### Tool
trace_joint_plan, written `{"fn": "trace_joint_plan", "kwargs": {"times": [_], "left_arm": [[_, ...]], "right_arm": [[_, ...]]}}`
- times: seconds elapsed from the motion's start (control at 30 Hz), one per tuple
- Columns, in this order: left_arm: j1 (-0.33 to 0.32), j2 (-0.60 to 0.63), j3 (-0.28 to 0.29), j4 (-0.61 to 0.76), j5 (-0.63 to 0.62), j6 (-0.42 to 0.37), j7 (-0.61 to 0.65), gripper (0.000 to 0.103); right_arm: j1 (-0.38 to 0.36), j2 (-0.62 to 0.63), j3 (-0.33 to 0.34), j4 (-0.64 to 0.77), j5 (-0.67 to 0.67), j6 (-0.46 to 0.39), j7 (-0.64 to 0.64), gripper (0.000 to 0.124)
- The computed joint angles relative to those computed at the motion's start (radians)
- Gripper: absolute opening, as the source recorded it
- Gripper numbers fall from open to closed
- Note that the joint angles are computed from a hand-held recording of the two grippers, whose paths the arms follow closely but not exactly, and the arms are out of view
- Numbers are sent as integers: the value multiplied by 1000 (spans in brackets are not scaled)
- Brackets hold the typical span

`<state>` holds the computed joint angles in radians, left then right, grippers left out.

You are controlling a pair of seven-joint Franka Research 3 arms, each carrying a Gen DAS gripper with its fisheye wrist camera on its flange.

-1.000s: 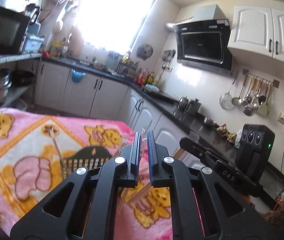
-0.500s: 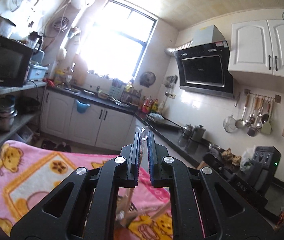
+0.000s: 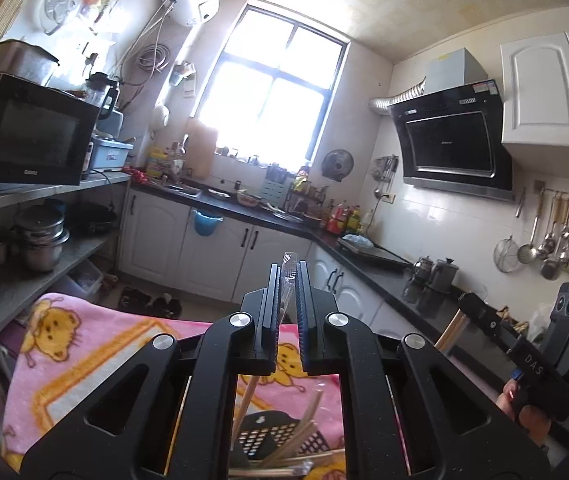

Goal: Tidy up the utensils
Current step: 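Lift the chopsticks with the right gripper and carry them above the basket, then lower the held chopsticks into the green basket with the right gripper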

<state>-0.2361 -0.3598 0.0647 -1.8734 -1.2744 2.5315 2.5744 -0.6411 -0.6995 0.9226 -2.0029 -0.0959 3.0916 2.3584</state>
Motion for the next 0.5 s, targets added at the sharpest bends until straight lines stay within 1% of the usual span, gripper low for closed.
{"fn": "trace_joint_plan", "kwargs": {"times": [0.17,0.27,0.43,0.5], "left_arm": [[1,18,-5,-15,-17,12,25,5],[9,25,-20,-28,-5,37,37,5],[12,46,-29,-37,-3,40,42,5],[12,49,-36,-49,-15,58,64,5]], "right_arm": [[-37,21,37,3,-5,13,12,6],[-64,21,63,-1,-9,26,12,6],[-109,26,110,-2,1,39,11,6],[-119,30,126,-4,8,39,13,6]]}}
